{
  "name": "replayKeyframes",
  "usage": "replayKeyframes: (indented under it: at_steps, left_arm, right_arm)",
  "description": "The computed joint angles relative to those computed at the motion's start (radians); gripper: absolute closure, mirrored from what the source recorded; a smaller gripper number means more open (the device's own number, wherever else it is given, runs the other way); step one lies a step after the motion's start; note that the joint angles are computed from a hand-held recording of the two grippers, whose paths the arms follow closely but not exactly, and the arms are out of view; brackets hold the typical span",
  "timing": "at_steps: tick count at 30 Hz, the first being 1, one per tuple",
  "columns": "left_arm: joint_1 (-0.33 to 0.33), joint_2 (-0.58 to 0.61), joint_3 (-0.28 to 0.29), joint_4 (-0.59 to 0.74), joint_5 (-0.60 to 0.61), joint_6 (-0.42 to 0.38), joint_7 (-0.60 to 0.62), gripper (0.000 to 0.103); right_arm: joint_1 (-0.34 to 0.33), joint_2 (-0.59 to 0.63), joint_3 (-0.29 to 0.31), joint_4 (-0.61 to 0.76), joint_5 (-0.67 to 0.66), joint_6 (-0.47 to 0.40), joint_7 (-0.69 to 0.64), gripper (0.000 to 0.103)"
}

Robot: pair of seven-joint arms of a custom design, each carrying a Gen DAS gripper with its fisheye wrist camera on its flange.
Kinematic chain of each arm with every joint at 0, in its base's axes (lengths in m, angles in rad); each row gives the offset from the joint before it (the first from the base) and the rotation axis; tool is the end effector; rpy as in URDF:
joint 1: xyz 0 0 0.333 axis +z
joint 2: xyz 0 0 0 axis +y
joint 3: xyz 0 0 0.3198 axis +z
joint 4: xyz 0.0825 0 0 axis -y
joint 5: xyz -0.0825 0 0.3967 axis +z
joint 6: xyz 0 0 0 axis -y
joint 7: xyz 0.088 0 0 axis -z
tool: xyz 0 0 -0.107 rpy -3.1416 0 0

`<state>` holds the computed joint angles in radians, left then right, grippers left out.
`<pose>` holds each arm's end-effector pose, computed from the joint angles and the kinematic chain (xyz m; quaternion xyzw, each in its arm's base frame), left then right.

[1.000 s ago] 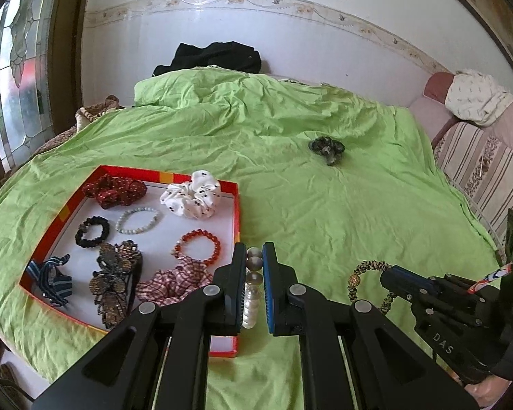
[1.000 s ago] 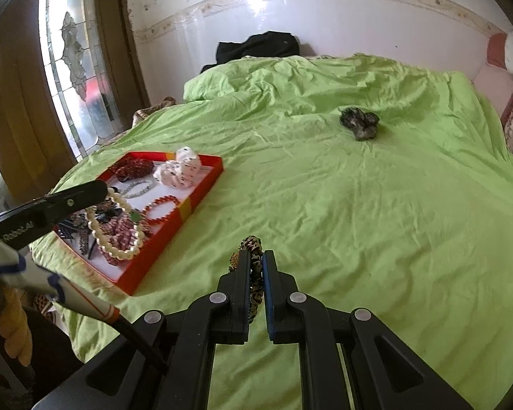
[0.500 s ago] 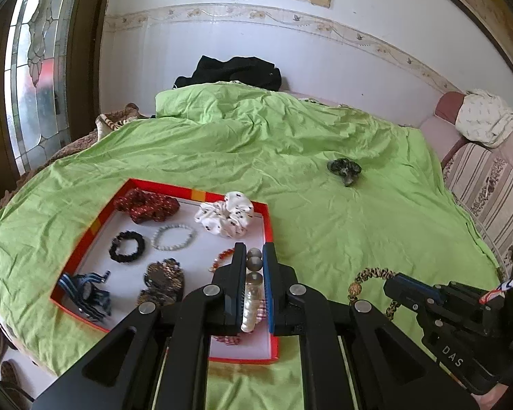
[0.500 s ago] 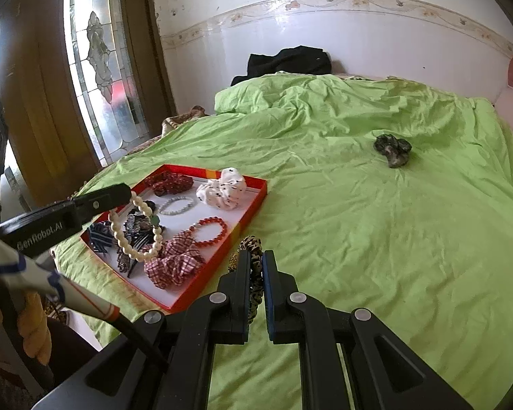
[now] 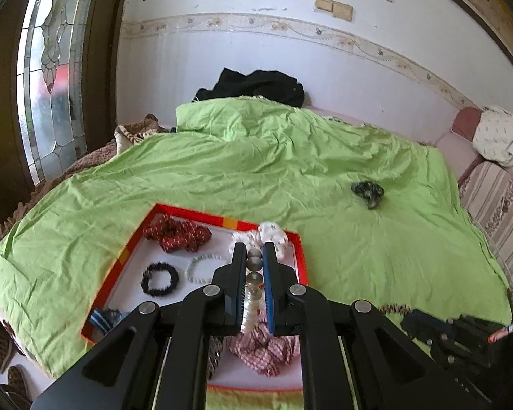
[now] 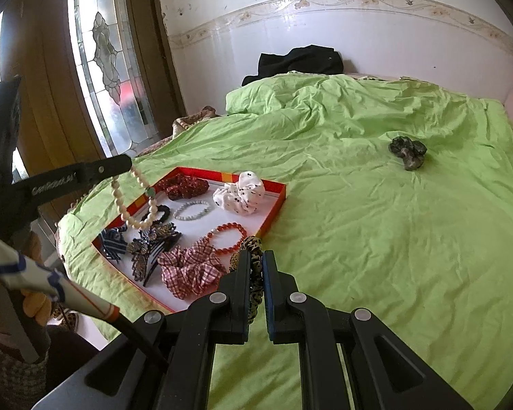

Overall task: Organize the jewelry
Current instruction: 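Move both tools with the bracelets over the tray and lower them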

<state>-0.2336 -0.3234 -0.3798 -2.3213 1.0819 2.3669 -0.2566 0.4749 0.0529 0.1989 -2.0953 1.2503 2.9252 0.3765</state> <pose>0.4078 -0.2874 0.5002 -0.7544 0.4420 -0.3117 0.3719 0.4998 0.3208 0.4498 -0.8117 0.3667 -0.0951 0.4445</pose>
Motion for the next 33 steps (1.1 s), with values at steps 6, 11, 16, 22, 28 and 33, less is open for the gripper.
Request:
replayKeyframes:
  at_steps: [6,11,16,22,28,33]
  left_arm:
    - [0.028,0.0,0.021,0.014,0.028,0.022,-0.003,0.094]
    - [0.05,0.022,0.033,0.032,0.044,0.026,0.004,0.094]
    - [0.068,0.013,0.056,0.011,0.046,0.051,0.0,0.094]
    - [0.105,-0.005,0.078,-0.021,0.032,0.102,-0.008,0.094]
    - [0.133,0.009,0.083,-0.017,0.031,0.115,0.012,0.094]
    - [0.151,-0.001,0.095,-0.042,0.026,0.141,0.011,0.094]
  right_arm:
    - [0.005,0.015,0.006,0.026,-0.023,0.005,0.031,0.095]
    - [0.01,0.028,0.015,0.05,-0.056,0.013,0.061,0.095]
    - [0.018,0.046,0.025,0.075,-0.12,0.027,0.113,0.095]
    - [0.027,0.081,0.043,0.11,-0.234,0.037,0.193,0.095]
    - [0.041,0.119,0.051,0.146,-0.388,0.039,0.31,0.095]
    - [0.047,0.146,0.067,0.176,-0.479,0.046,0.374,0.095]
